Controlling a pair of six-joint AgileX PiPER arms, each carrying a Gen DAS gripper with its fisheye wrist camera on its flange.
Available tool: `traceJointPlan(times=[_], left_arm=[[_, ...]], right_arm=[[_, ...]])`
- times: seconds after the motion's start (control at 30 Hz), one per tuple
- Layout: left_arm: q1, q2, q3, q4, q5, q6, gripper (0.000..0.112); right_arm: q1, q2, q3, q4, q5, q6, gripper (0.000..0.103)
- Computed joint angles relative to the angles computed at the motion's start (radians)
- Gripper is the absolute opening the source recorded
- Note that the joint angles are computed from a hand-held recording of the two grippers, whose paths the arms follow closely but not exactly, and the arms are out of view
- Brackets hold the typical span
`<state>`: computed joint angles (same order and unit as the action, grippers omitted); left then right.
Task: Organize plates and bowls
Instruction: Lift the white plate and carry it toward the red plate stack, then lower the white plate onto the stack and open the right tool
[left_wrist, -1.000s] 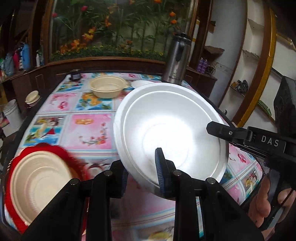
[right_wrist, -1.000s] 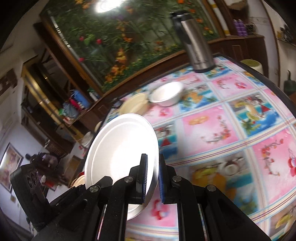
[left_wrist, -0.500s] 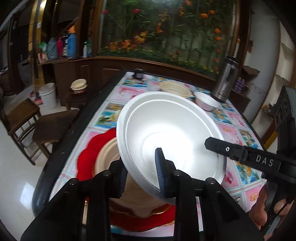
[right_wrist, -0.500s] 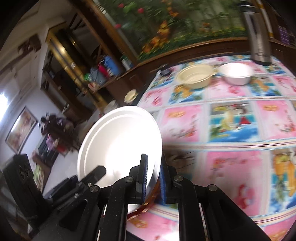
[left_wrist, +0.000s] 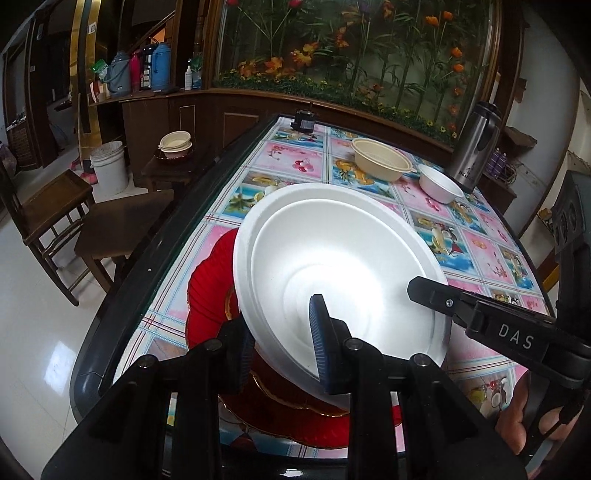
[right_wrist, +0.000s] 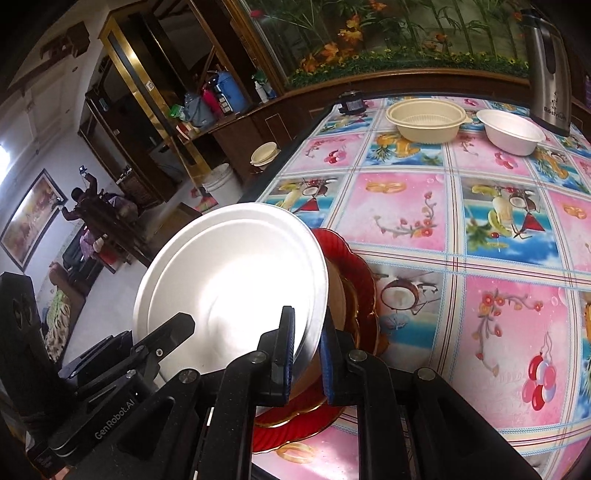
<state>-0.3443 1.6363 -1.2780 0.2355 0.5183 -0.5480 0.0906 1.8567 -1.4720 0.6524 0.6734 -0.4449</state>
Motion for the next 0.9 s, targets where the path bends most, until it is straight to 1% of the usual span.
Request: traceJointPlan(times=[0.07, 0.13, 0.2, 0.23, 0.27, 0.3, 0.33, 0.37, 0.4, 0.43, 0.47, 0.5, 0.57, 0.6, 0.67, 0.77, 0.8, 0.83, 0.9], left_arm=[[-0.001, -0.002, 0.005, -0.002, 0.003, -0.001, 0.026], [0.0, -0.002, 0.01, -0.008, 0.004, -0.006, 0.031], [-0.009, -0.005, 0.014, 0.031, 0.006, -0.041, 0.046], [-0.014, -0.009, 0.018, 0.062, 0.006, -0.069, 0.065], [-0.017, -0.021, 0.031, 0.085, -0.007, -0.087, 0.08], [-0.017, -0.035, 0.045, 0.095, -0.026, -0.092, 0.083], [-0.02, -0.05, 0.059, 0.116, -0.043, -0.109, 0.085], [-0.027, -0.066, 0.072, 0.167, -0.054, -0.159, 0.089], [-0.034, -0.081, 0.085, 0.223, -0.063, -0.212, 0.093], [-0.044, -0.092, 0.091, 0.275, -0.07, -0.256, 0.103], [-0.054, -0.104, 0.095, 0.302, -0.088, -0.272, 0.103], [-0.057, -0.109, 0.093, 0.299, -0.098, -0.266, 0.103], [-0.068, -0.111, 0.068, 0.229, -0.121, -0.2, 0.103], [-0.079, -0.105, 0.05, 0.221, -0.12, -0.192, 0.103], [-0.105, -0.081, -0.009, 0.211, -0.101, -0.17, 0.103], [-0.148, -0.011, -0.137, 0.147, -0.062, -0.109, 0.103], [-0.167, 0.022, -0.186, 0.149, -0.043, -0.112, 0.103], [-0.183, 0.059, -0.245, 0.148, -0.017, -0.112, 0.103], [-0.217, 0.163, -0.408, 0.126, 0.057, -0.097, 0.103]], right_arm=[[-0.002, 0.003, -0.002, -0.003, -0.003, -0.001, 0.014], [-0.002, 0.002, -0.001, -0.005, -0.003, 0.002, 0.015], [-0.007, 0.001, 0.005, 0.023, 0.003, -0.024, 0.016], [-0.008, 0.0, 0.006, 0.03, 0.006, -0.035, 0.019], [-0.009, -0.005, 0.012, 0.034, 0.004, -0.046, 0.028], [-0.014, -0.012, 0.018, 0.05, 0.003, -0.07, 0.033], [-0.022, -0.016, 0.021, 0.07, 0.003, -0.096, 0.043], [-0.033, -0.026, 0.031, 0.097, 0.0, -0.129, 0.049], [-0.057, -0.045, 0.052, 0.158, -0.006, -0.199, 0.051], [-0.075, -0.056, 0.061, 0.201, -0.005, -0.245, 0.057], [-0.109, -0.069, 0.074, 0.27, 0.0, -0.316, 0.066], [-0.138, -0.074, 0.078, 0.318, 0.004, -0.359, 0.07], [-0.19, -0.078, 0.082, 0.394, 0.0, -0.423, 0.086], [-0.229, -0.073, 0.079, 0.432, -0.01, -0.45, 0.089], [-0.293, -0.045, 0.05, 0.467, -0.024, -0.454, 0.09], [-0.384, 0.029, -0.032, 0.511, -0.002, -0.444, 0.092], [-0.423, 0.072, -0.086, 0.513, 0.009, -0.423, 0.092], [-0.447, 0.104, -0.127, 0.508, 0.021, -0.404, 0.092], [-0.501, 0.194, -0.255, 0.459, 0.06, -0.305, 0.093]])
